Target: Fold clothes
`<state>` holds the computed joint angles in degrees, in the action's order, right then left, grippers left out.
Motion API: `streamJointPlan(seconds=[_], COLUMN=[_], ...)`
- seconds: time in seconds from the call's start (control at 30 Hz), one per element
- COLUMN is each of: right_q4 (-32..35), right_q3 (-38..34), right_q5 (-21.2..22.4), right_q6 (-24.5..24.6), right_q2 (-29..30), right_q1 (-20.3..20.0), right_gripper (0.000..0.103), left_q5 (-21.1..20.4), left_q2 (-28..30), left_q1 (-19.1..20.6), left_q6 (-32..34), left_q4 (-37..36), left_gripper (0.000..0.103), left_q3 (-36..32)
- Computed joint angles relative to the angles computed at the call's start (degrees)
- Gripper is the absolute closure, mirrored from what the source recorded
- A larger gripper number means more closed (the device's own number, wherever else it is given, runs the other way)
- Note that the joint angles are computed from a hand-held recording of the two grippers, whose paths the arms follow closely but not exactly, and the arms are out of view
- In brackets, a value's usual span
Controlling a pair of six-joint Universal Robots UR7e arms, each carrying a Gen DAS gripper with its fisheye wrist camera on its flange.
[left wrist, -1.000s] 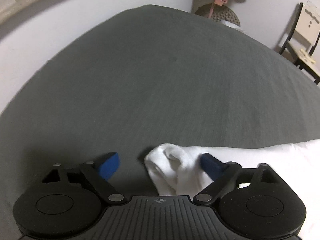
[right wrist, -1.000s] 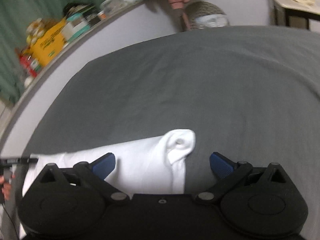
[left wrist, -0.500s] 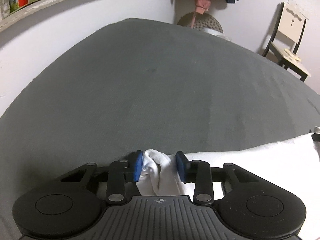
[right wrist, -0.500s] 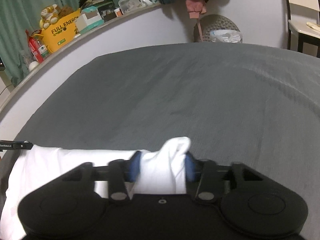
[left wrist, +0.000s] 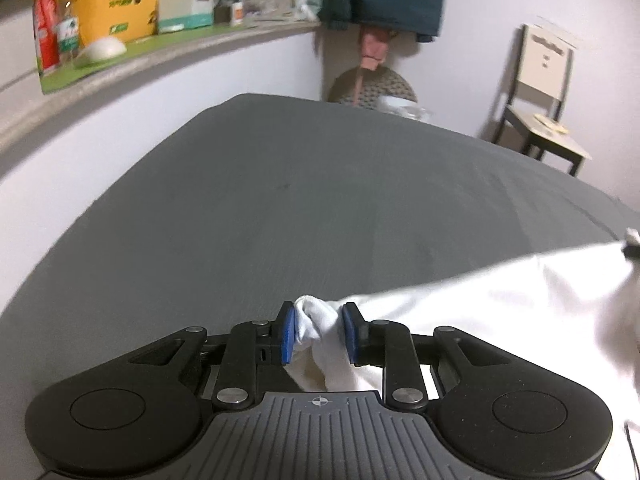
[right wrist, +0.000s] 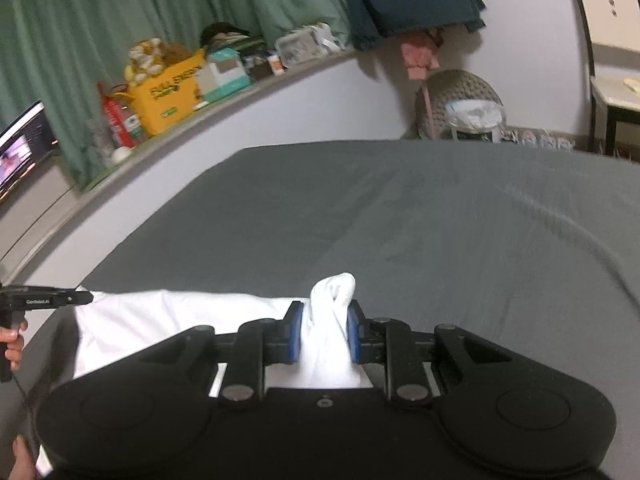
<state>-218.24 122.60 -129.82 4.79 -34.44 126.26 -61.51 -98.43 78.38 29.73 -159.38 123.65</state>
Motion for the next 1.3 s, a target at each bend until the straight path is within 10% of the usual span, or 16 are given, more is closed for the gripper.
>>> streamJointPlan(seconds=[0.27,0.5,0.63,0.7,0.77,0.87,1.3], right_q4=[9.64,36.10,42.32,44.09,45.20,44.13,44.00], right_q3=[5.32,4.48,1.96,1.03,0.36,-0.21,-7.45], right_q5=[0.52,-3.69,-7.07,-7.63,-8.59,-12.69,-20.06], right_q6=[-1.75,-1.44,-2.40,-2.79,-3.58,-6.13,-31.48], right_q2=[-6.35,-9.64,-7.35,-6.62,-6.10,-4.02,8.01], right_q1=[6.22,13.77,14.32,13.77,13.50,15.44,18.10], right_gripper=[0.081,0.085,0.084,0.084,0.075,0.045,0.044], left_q5=[1.03,0.61,2.75,3.31,4.14,7.90,20.14], left_q2=[-20.71,-33.32,-33.97,-33.02,-32.29,-30.09,-23.12], left_q1=[-3.73,-3.20,-5.08,-5.87,-7.76,-11.24,-18.40], left_q6=[6.46,14.46,20.29,23.60,25.11,26.43,60.83], left_q4=[19.81,35.32,29.67,25.40,23.20,21.61,7.77], left_gripper=[0.078,0.077,0.065,0.018,0.006,0.006,0.006], left_q3=[3.26,4.69,7.15,8.11,8.55,9.04,16.11])
